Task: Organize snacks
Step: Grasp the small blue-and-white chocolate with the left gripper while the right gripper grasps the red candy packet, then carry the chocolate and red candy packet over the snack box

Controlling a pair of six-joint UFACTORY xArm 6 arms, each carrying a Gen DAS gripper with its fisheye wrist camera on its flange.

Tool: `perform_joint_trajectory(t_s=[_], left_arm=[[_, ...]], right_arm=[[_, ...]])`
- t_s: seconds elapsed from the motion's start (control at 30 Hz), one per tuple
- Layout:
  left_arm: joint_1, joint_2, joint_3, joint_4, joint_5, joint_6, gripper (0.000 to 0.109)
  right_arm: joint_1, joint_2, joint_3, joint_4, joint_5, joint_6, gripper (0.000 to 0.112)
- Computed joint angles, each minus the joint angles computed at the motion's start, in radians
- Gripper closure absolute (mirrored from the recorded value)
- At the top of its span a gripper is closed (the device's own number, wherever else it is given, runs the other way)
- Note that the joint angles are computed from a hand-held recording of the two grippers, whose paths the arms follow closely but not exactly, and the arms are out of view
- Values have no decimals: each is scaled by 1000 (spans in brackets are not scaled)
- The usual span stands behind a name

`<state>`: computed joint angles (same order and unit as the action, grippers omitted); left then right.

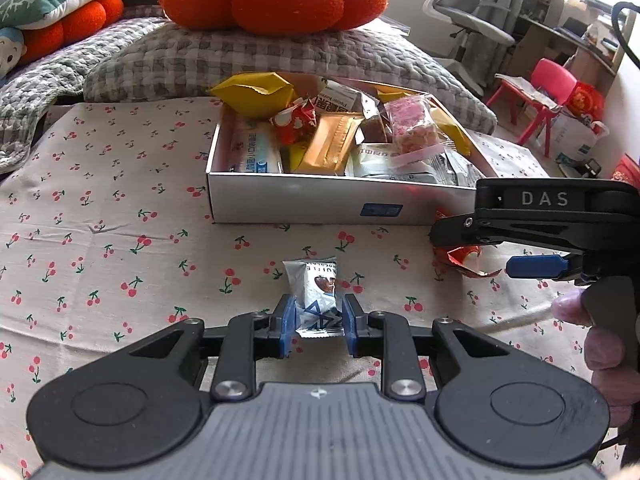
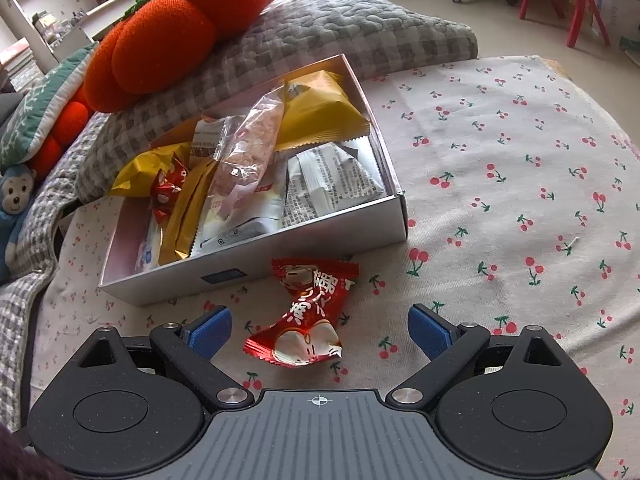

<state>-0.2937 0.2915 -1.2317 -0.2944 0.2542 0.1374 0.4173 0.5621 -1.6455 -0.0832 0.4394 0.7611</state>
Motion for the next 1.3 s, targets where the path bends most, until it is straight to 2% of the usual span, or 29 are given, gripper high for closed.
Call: perform_joint_trajectory(t_s=[0.1,0.2,0.27,0.4,0.47,0.53,0.7,0.8,0.97,1.1,1.13,1.3], left_arm=[[0,6,-7,5,5,2,85],[1,9,-9,19,12,0,85],[2,14,-14,24,17,-1,85],[4,17,-18,28,29,1,84],[5,17,-21,28,39,2,82],[6,20,-24,34,50,-2,80],[6,25,-30,38,51,3,79],[5,27,-35,-3,59,46,77],[7,23,-34,-2,69,53,78],[15,25,-48,34,95,25,88],[18,27,-54,33,104,24,96],[28,28,-70,-4,135,45,105]], right_arm=[[1,6,-10,-26,13,8,18],[-2,1,-5,-71,19,31,28],[-5,-4,4,-84,18,39,40],[-10,-11,14,-78,23,20,58],[-12,-16,24,-77,12,2,71],[-13,-20,30,-74,8,-16,76],[-16,-35,48,-82,3,-43,80],[-19,-48,65,-76,2,-66,80],[-22,-75,96,-24,2,-121,80],[-19,-101,123,38,0,-172,80],[-18,-107,131,58,-3,-186,80],[-13,-128,152,145,-9,-244,80]])
